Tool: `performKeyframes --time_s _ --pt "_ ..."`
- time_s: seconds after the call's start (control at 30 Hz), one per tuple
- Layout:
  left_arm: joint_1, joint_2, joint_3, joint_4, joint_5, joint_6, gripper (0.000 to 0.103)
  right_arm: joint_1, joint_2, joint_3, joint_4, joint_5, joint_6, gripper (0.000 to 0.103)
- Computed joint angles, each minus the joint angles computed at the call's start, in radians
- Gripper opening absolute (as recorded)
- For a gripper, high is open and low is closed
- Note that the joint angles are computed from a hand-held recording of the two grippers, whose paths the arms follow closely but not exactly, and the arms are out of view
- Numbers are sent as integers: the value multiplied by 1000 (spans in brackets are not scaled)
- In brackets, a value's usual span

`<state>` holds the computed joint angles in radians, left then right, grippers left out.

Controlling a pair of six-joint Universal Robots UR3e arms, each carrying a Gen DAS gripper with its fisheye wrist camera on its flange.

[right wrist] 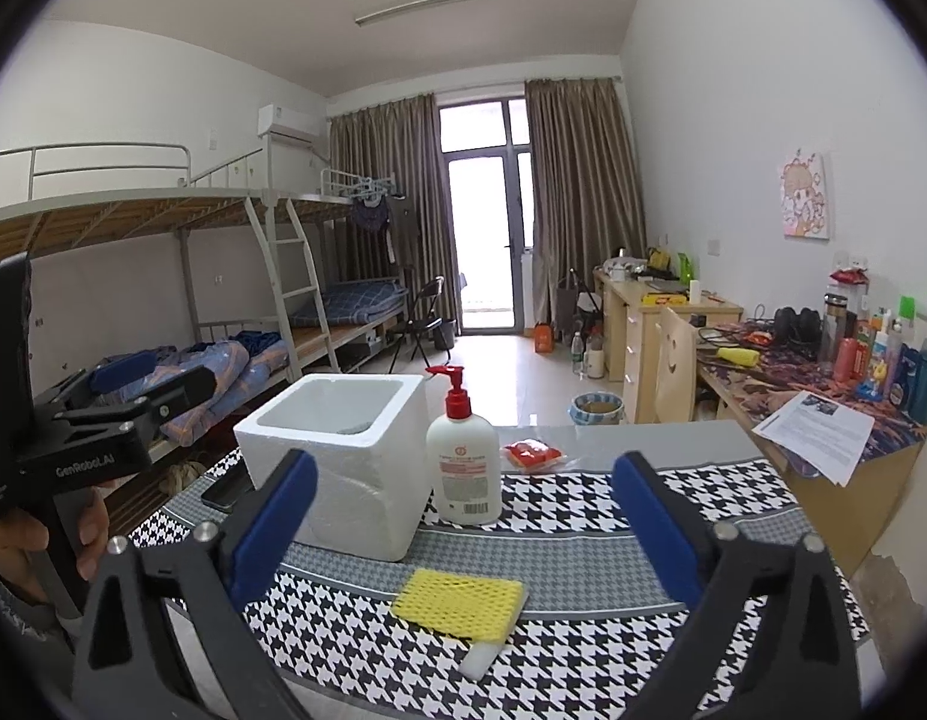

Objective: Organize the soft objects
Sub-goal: 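Withdraw both tools from the box back toward the yellow sponge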

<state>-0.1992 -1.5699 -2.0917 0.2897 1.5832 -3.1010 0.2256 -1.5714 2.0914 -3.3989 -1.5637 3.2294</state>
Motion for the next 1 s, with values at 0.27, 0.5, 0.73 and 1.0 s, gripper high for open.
performKeyframes --time_s 0.27,0.5,0.73,1.0 --pt "-64 36 -78 59 66 -5 102 42 -38 68 -54 -75 5 102" --pt "-86 66 -137 91 86 -11 102 94 -50 136 -134 -137 -5 102" --pt "-95 88 -214 156 82 -21 102 134 -48 176 -169 -177 -14 102" --pt "-92 95 -290 235 62 -30 102 146 -45 224 -217 -190 -6 102"
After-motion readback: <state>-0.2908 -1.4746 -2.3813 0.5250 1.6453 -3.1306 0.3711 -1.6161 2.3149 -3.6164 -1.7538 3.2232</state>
